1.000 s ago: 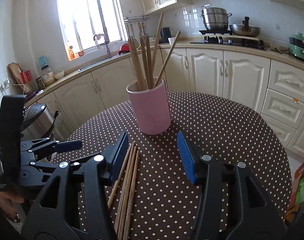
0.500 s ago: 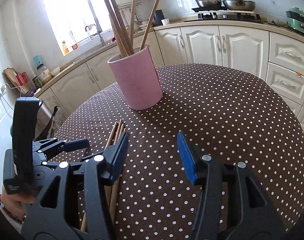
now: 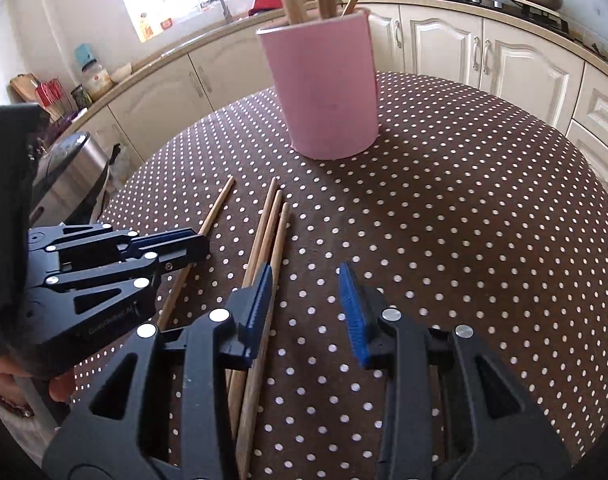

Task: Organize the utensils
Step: 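Move the right tool back down to the loose chopsticks, then grasp a wooden chopstick with the right gripper and lift it upright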

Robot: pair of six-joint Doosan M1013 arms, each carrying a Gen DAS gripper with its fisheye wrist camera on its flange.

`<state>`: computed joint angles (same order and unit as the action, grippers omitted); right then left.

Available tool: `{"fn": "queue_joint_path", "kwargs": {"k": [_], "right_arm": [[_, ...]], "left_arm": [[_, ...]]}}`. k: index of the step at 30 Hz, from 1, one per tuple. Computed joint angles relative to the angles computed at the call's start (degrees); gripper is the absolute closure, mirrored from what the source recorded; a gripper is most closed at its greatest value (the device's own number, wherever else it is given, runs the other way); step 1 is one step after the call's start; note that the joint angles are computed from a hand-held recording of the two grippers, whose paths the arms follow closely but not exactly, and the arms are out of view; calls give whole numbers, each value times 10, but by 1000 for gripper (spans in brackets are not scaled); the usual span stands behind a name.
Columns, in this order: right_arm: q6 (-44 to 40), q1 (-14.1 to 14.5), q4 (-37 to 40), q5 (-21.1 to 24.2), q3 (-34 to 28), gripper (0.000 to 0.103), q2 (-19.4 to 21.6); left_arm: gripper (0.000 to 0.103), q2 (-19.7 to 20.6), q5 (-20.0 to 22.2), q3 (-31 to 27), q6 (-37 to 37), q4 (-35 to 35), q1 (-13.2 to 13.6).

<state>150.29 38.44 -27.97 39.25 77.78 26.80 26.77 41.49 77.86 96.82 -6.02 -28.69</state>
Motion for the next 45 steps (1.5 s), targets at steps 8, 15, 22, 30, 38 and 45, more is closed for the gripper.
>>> {"fn": "queue_joint_path", "kwargs": {"k": [8,15,22,30,38,45], "right_arm": [[-50,3,19,68,-49,75,27],[-107,7,22,163,-124,83,67],[-114,3,41,147,-131,97,73],[-67,-7,60,36,-72,97,30],[15,1,-36,-29,-37,97,-14],[41,8,-74,-44,-18,97,-34]], "left_arm": [[93,-7,-8,15,20,-21,3],[93,-4,-2,9,11,4,-4],[95,-4,0,6,15,10,-10],[96,-28,-28,21,34,-18,-5],[96,-64,-74,37,77,-57,-2],[96,-49,-41,18,55,-31,-4]]}}
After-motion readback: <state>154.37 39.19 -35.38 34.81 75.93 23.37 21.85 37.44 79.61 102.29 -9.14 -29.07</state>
